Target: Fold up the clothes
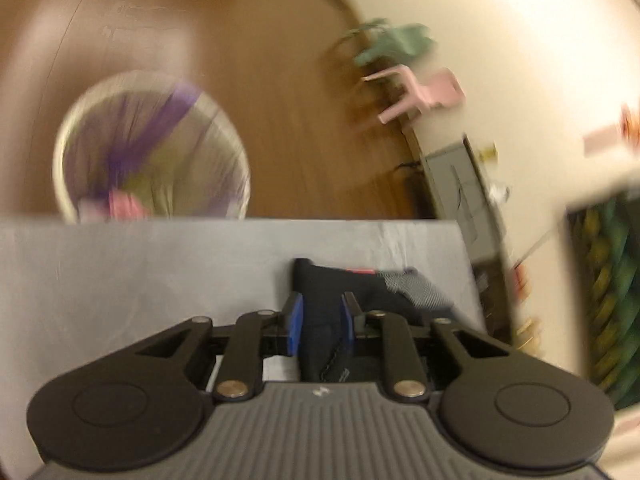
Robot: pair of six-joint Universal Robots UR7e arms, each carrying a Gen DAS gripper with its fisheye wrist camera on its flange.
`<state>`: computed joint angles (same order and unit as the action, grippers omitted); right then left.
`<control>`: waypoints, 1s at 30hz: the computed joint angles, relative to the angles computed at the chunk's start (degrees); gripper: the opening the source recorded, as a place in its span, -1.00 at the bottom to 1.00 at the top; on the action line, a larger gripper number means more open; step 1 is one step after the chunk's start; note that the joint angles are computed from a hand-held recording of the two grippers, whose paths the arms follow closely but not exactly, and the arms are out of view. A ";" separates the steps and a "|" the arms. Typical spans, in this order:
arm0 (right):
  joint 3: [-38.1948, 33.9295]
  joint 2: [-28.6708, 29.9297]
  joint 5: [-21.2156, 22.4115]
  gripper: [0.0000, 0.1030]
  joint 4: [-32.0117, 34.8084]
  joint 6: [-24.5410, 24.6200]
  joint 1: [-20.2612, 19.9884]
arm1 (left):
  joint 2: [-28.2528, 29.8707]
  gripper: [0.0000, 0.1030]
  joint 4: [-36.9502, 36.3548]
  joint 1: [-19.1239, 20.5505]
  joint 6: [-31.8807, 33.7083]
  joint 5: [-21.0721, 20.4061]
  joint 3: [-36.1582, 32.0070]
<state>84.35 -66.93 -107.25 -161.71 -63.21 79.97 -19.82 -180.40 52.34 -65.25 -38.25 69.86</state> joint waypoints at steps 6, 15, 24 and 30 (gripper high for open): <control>-7.83 11.11 5.57 0.29 3.50 -10.02 9.50 | 1.07 -0.61 -13.83 1.57 -0.70 -6.48 2.03; -33.96 37.59 -2.64 0.30 3.02 -34.36 15.94 | 1.74 -0.48 -20.27 3.73 7.15 -18.33 0.70; -34.56 35.39 2.34 -1.00 5.94 -24.87 14.23 | 2.71 0.21 -14.05 7.38 5.71 -32.47 -1.97; -28.92 31.80 5.53 -1.00 3.53 -24.46 13.93 | 7.15 0.21 -10.24 8.70 6.96 -34.93 -9.57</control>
